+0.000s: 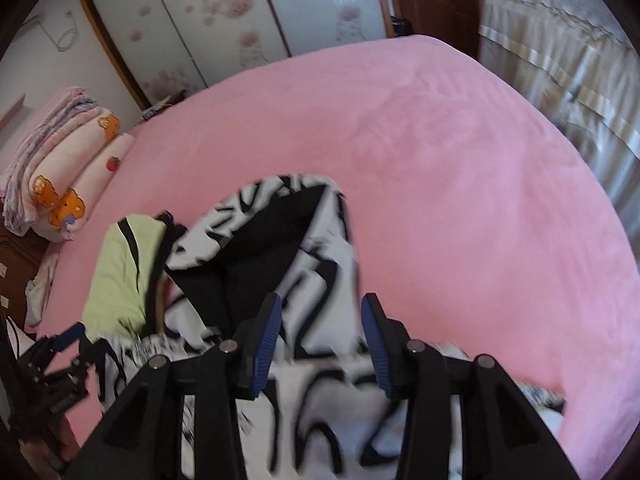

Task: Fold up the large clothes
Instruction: 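Grasp the jacket near the hood with both tools and lift it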

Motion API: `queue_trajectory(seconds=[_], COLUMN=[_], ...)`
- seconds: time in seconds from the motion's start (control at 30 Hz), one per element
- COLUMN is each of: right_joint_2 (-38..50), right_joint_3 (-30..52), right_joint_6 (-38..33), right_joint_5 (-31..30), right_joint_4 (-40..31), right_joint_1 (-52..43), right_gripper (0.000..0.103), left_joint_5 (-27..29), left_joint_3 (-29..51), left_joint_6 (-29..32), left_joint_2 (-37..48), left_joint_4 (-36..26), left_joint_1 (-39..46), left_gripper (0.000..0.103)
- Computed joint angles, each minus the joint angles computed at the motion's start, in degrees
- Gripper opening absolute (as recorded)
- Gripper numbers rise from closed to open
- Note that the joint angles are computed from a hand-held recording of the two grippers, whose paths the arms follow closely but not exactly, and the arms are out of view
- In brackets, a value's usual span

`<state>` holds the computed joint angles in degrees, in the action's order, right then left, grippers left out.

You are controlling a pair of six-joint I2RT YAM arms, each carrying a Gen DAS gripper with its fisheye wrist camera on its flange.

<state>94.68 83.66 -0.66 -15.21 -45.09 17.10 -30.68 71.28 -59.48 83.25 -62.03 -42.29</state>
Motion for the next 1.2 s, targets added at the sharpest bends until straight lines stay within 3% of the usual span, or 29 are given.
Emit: queue_trajectory(seconds=[0.1,0.4,0.57,0.77,0.97,1.07,1.13,1.2], right_joint_2=[6.64,24.8,31.4,36.29,32.94,30.91,29.75,30.35], right_joint_3=[4.61,22.34,29.79,33.36,25.03,24.46,24.8,27.11], right_joint_6=[2.01,5.56,4.83,-3.35,-6.4,-3.98,-1.77,-0.26], right_joint_5=[4.99,14.3,14.21,19.19,12.45,5.34,4.11,5.17], right_joint_4=[4.14,5.51,2.1,-6.89,-6.96,-6.07,-4.48,-4.6], right_joint_1=[5.42,12.77,12.72,12.45,7.81,4.65,3.01,1.76], right_gripper=[0.042,0.041,0.041,0.041,0.041,0.044,0.044,0.055], left_joint_5=[1.76,3.24,4.99,7.75,10.39,11.22,12.12,12.48], left_joint_3=[1.66,1.7,2.87,3.81,4.45,5.04,4.73,3.47], left_joint_6=[4.43,9.37,11.59,13.08,14.48,14.08,14.3,14.08], left_joint_2=[4.38,11.83,15.18,18.4,21.64,23.87,24.9,25.06], left_joint_4=[5.23,12.8,16.1,18.41,18.58,18.01,18.41,19.95], left_joint_1=[5.4,13.11,15.68,16.51,16.25,15.67,15.25,14.56], left_gripper=[0.066,0.066,0.066,0.066,0.066,0.066,0.066,0.066])
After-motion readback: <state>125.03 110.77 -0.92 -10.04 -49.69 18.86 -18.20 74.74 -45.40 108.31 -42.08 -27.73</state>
